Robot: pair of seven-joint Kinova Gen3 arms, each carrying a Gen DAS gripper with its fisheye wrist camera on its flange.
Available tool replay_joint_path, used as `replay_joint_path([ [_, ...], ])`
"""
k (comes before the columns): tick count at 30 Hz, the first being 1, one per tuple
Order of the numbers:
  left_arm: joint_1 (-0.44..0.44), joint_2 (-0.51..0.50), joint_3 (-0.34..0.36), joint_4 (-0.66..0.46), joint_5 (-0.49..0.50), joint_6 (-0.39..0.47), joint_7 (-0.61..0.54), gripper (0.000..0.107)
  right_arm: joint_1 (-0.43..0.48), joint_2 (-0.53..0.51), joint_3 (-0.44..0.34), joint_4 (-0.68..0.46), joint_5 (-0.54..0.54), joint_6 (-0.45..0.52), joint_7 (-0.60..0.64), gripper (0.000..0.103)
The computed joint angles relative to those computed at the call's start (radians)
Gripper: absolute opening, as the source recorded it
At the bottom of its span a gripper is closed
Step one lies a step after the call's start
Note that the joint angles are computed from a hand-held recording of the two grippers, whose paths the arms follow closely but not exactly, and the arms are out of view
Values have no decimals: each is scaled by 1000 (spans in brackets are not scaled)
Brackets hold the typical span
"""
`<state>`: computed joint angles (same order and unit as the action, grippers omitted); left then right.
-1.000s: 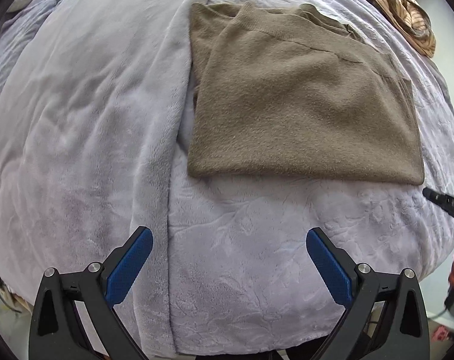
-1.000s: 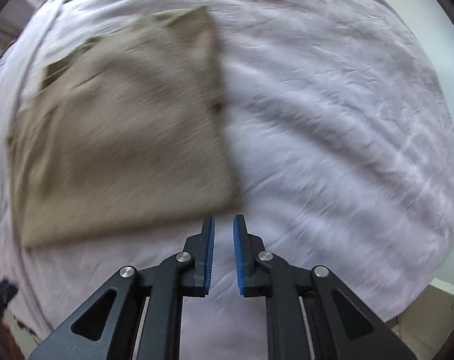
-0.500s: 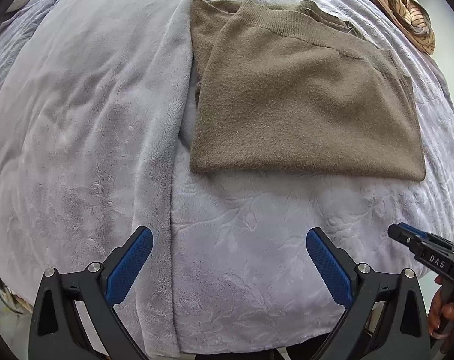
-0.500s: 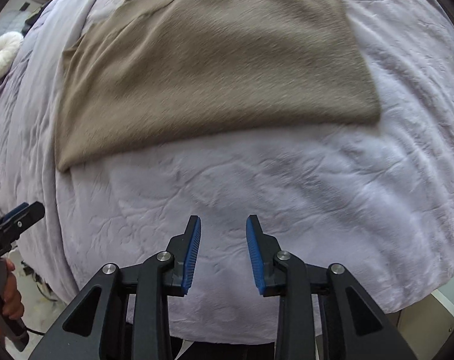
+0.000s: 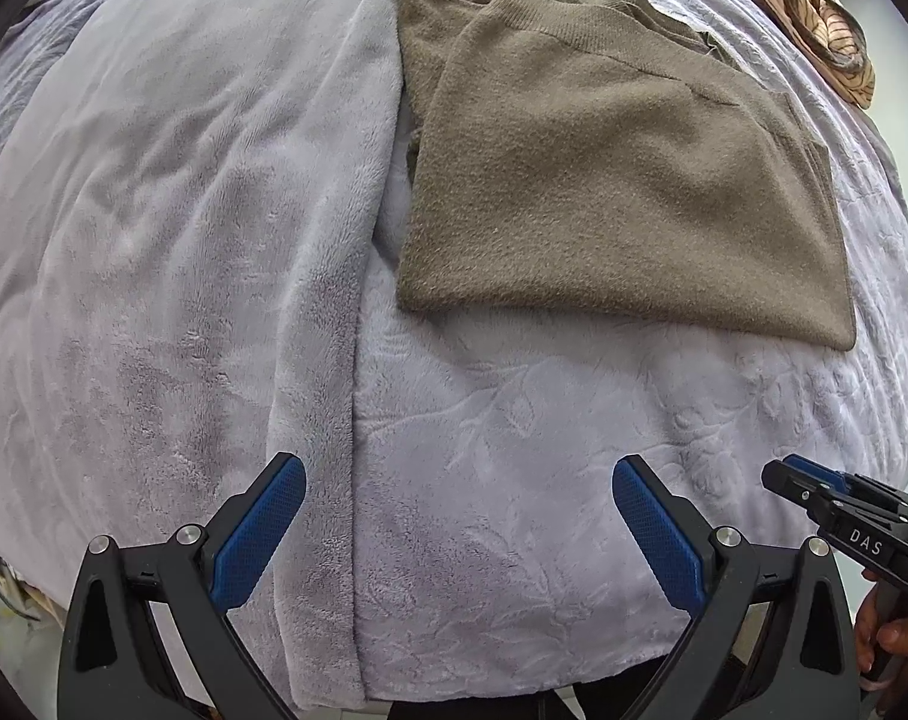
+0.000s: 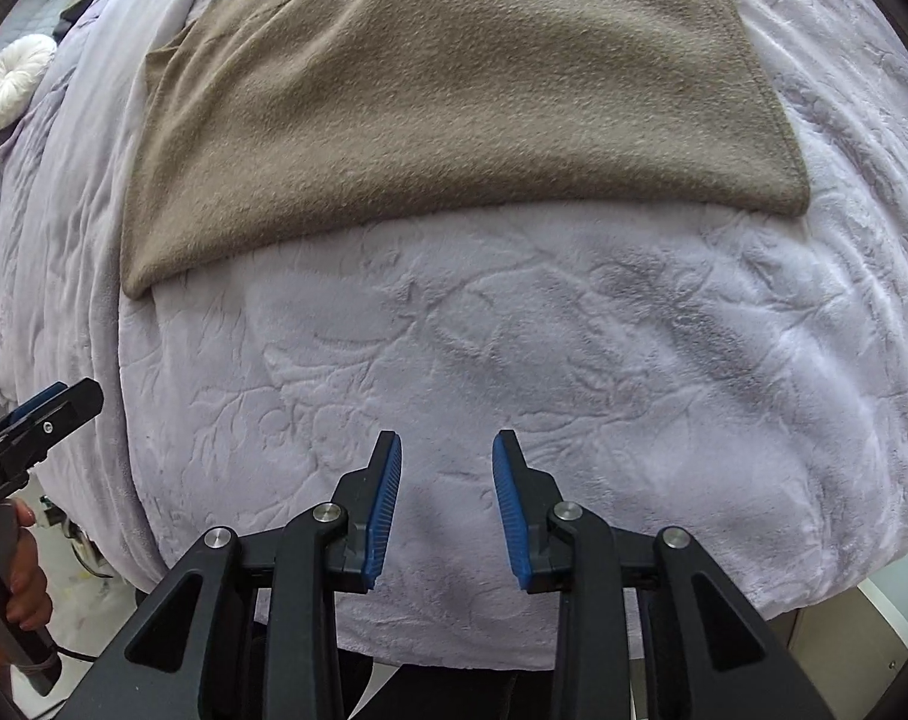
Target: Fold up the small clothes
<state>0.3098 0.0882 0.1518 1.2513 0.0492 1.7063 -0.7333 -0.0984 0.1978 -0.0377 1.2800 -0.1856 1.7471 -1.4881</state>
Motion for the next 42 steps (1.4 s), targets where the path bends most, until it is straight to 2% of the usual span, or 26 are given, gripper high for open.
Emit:
replay_joint_path([
  [5, -25, -22, -13, 49, 27, -33, -4, 103, -30, 0, -15, 30, -11, -21, -36, 35],
  [7, -41, -46, -20, 82, 37, -47, -13, 103, -26, 4, -13, 27, -21, -16, -33, 41],
  [9, -61, -69, -28, 112, 47, -72, -34, 103, -27, 6, -15, 33, -40, -25, -39, 41],
  [13, -112, -107, -52, 158, 78, -111, -93, 103, -38, 20, 31, 48, -155, -43, -46, 42],
  [17, -176, -158, -90, 226, 140, -181, -157, 103, 48, 49, -15, 67, -306, -81, -76, 44],
  [19, -211, -185, -115, 266, 189, -220, -190, 103, 107, 59, -75, 98, -387, -134, -105, 47],
  [22, -262, -227, -162, 328, 280, -275, -244, 103, 148, 75, -118, 163, -508, -226, -131, 51],
  [25, -349, -259, -191, 392, 387, -319, -318, 103, 108, 83, -92, 249, -610, -327, -141, 51],
  [28, -360, -256, -277, 436, 499, -339, -401, 103, 40, 77, -18, 341, -709, -436, -124, 51],
  [30, -383, -262, -319, 475, 577, -345, -467, 103, 40, 74, -15, 399, -780, -510, -117, 51],
  [32, -415, -248, -312, 498, 637, -365, -512, 103, 75, 89, -57, 446, -862, -563, -120, 46],
  [33, -448, -233, -295, 503, 670, -367, -542, 103, 79, 102, -61, 451, -886, -565, -129, 15],
  [34, -462, -218, -296, 514, 711, -371, -576, 103, 100, 117, -80, 457, -917, -564, -132, 8],
  [35, -458, -203, -316, 524, 751, -374, -605, 103, 139, 128, -113, 466, -957, -564, -124, 8],
  [37, -472, -169, -334, 540, 833, -377, -665, 103, 191, 140, -130, 460, -1026, -522, -74, 8],
  [40, -507, -115, -304, 526, 910, -412, -731, 103, 180, 141, -77, 385, -1057, -447, -29, 8],
  [42, -522, -69, -279, 496, 927, -435, -751, 103, 195, 149, -85, 341, -1058, -421, -18, 8],
])
